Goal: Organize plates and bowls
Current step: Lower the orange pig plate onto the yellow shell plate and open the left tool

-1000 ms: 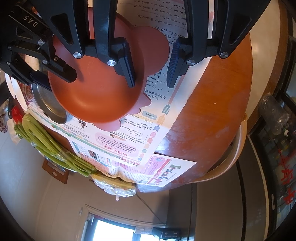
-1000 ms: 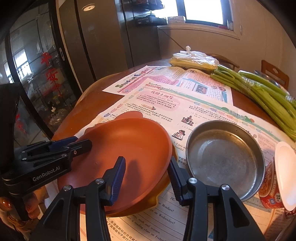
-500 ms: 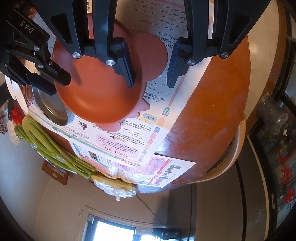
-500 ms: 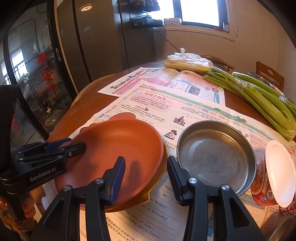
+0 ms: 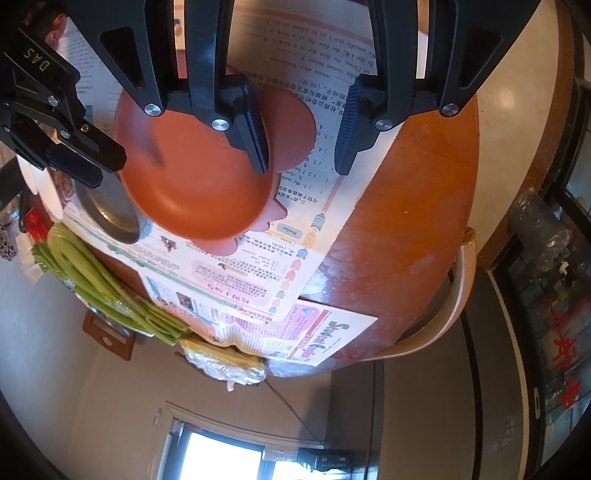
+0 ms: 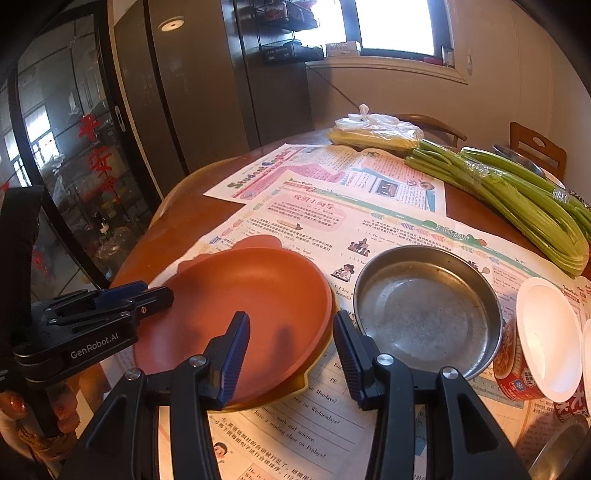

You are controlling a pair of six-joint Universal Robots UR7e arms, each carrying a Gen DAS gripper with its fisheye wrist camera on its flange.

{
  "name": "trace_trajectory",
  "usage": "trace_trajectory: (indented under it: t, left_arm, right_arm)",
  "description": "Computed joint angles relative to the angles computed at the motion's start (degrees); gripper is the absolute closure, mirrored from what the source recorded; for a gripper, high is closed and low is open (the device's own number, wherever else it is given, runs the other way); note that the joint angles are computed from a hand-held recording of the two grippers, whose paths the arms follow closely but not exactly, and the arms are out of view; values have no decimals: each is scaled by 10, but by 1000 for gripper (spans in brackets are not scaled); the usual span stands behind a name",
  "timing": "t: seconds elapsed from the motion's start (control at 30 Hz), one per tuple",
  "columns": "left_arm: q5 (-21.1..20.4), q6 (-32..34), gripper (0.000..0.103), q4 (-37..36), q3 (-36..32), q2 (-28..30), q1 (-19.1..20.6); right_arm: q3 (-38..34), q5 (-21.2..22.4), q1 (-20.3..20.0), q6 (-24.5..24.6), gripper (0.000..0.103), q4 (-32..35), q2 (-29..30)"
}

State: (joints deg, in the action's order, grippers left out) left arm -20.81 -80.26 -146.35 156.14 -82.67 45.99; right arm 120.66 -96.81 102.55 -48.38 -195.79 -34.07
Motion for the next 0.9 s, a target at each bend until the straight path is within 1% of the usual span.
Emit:
trace_trajectory:
  t: [0.03, 0.13, 0.2, 0.27, 0.33, 0.43, 0.57, 0.7, 0.9]
  left_arm:
    - [1, -18, 64, 29, 0, -13, -9]
    - [3, -71, 58, 119, -5, -41, -36]
    - [3, -92, 54, 148, -6, -52, -50]
    - [3, -115, 52, 181, -10, -60, -63]
    - [4, -143, 52, 226, -18, -66, -77]
    - [4, -169, 52, 266, -26, -66, -92]
    - [2, -177, 51, 280, -36, -53, -104]
    - [-1, -172, 51, 273, -46, -32, -113]
    - [-2, -132, 51, 219, -61, 13, -116]
  right_arm:
    - [2, 1, 0, 1, 56, -1, -2]
    - [9, 7, 0, 7, 56, -1, -12]
    - [15, 12, -1, 8, 56, -4, -19]
    - [21, 15, -2, 10, 56, -7, -25]
    - [28, 16, -3, 13, 56, -12, -32]
    - [35, 20, -8, 22, 55, -14, -45]
    - [46, 30, -20, 33, 54, -14, -66]
    - [57, 42, -33, 39, 52, -11, -89]
    - [68, 56, -52, 45, 52, -2, -117]
